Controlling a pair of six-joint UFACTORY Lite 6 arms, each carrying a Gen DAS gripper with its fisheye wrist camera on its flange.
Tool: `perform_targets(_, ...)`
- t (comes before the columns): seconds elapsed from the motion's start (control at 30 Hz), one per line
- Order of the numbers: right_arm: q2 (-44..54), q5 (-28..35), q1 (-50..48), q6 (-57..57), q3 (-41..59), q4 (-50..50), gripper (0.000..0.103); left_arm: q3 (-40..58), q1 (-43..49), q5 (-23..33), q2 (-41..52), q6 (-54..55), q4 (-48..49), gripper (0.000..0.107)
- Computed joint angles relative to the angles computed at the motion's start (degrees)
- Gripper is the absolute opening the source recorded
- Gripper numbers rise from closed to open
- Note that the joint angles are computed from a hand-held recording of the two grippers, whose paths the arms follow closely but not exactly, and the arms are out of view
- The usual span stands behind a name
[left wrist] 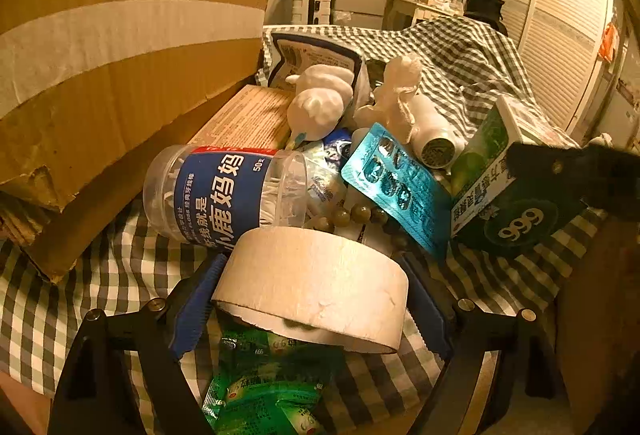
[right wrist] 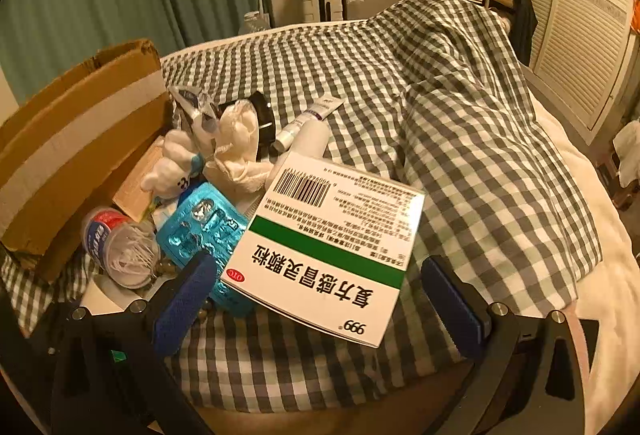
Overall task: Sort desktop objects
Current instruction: 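Grasp the white tape roll with the left tool while the right grasps the green-and-white medicine box, then carry the tape roll and medicine box with both tools over the cardboard box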
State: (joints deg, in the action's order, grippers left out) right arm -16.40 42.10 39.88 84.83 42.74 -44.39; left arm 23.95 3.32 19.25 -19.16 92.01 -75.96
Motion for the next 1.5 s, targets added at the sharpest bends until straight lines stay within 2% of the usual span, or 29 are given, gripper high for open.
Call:
perform_targets(0.03, 0.65, -0.03, -0.10, -0.73, 0.28, 0.62, 0.098, -0.23, 0.58, 0.73, -0.61, 0.15, 0.25, 0.087)
perform_targets(0.07, 1.27, -0.52, -0.48, -1.73, 0.43, 1.46, 0.088, -0.32, 0.51, 0.63, -1.12, -0.18, 0.45, 0.087)
perform_targets(0.2, 1.33, -0.63, -0.42, -2.24, 0.33, 1.63, 0.087, -0.94, 3.58, 3.80, -3.61, -0.36, 0.75, 0.087)
perform_targets(0.47, -2.64, 4.74, 5.76, 3.54, -0.24, -5.47, 0.086, -0.62, 8.35, 9.58, -8.09, -2.79, 1.67, 0.087)
perform_targets(0.57, -3.62, 6.95, 7.74, 3.44, 0.70, -6.06, 0.086, 0.34, 10.97, 13.48, -10.03, -5.87, 3.46, 0.087)
perform_targets(0.73, -5.88, 11.08, 12.35, 5.06, 1.12, -6.95, 0.086, 0.62, 12.47, 15.89, -14.63, -9.65, 6.74, 0.087)
perform_targets(1.13, -8.72, 22.26, 22.77, 7.09, 5.26, -7.47, 0.086, 2.91, 12.21, 17.89, -21.56, -20.12, 15.28, 0.087)
perform_targets(1.27, -7.47, 25.55, 25.83, 7.50, 7.94, -8.09, 0.086, 5.33, 11.20, 17.08, -23.67, -29.44, 23.58, 0.087)
perform_targets(1.5, -4.51, 32.67, 31.39, 5.66, 15.65, -9.81, 0.086, 11.07, 15.34, 20.96, -25.11, -32.39, 26.64, 0.087)
